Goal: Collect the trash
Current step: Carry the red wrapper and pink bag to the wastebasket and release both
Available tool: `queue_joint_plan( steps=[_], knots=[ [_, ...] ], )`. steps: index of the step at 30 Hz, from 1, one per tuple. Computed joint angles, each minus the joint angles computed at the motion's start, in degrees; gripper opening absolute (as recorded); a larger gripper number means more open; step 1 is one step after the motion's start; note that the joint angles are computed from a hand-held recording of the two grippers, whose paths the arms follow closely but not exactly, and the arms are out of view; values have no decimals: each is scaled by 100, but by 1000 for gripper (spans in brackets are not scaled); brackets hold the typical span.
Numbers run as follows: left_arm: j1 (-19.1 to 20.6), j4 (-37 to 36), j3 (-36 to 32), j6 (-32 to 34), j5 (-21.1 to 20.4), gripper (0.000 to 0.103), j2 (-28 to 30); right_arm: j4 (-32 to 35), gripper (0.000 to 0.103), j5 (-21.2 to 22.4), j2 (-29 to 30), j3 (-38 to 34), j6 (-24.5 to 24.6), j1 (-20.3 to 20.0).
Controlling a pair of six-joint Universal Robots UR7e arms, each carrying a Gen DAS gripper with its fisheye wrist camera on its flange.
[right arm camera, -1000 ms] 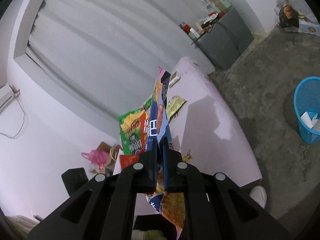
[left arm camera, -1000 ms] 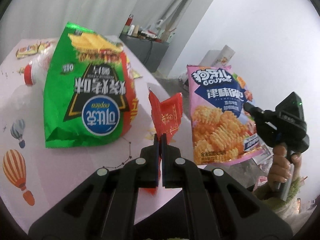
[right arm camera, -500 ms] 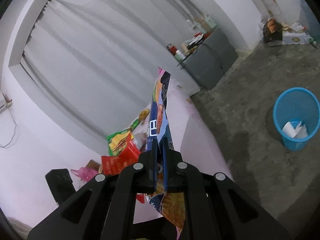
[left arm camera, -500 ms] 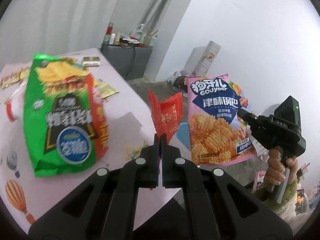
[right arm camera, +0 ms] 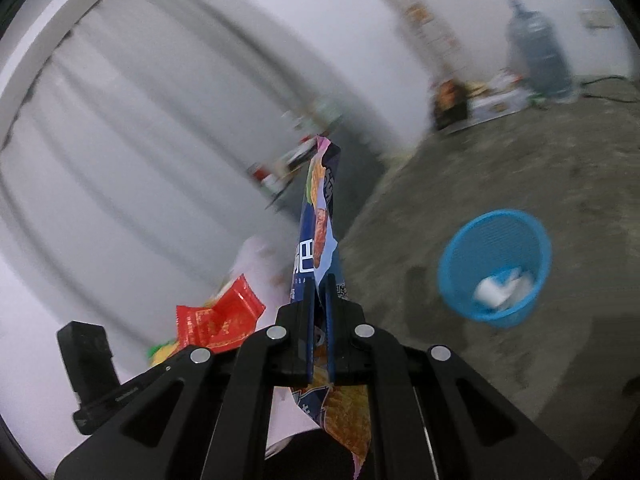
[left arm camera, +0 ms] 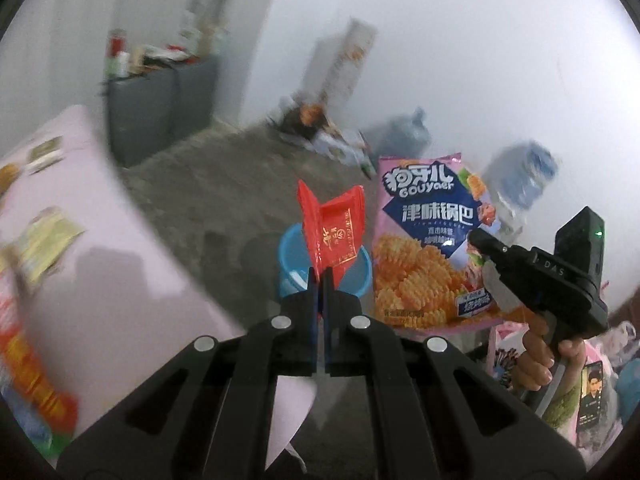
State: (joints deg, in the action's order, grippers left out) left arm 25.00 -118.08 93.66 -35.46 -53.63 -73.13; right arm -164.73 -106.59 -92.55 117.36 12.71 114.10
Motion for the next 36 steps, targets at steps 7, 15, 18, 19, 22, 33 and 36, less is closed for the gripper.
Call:
queue_joint_plan(
  steps=[7,15,18,19,22,33,36],
  knots=[
    [740,379,-1445,671,-783,0,1792,-442,5,-383,208,46,302,-836],
    [1314,1003,-2883,924,-881,0,3386,-717,5,-815,1211,-449,-263,-1464],
    [1460,1111,-3253,1032,-809,0,3760,-773,5,-972,1657,-752,-570,-1597],
    [1529,1131,-3459,1077,-741,0,3953,-827,6,-1031,1818,-864,-673,-1632],
    [1709,1369,-3902,902,-733,27,4353,-895,16,-961,2148,-1093,-774,-1809],
    [1861,1584,-3898,127,-530,59,4342,-527,48,-703,1955,-707,-54,-2336],
    [1784,1436,-3777,133,-501,61,4171,-623,48,-658,1623,-376,162,-2355]
  ],
)
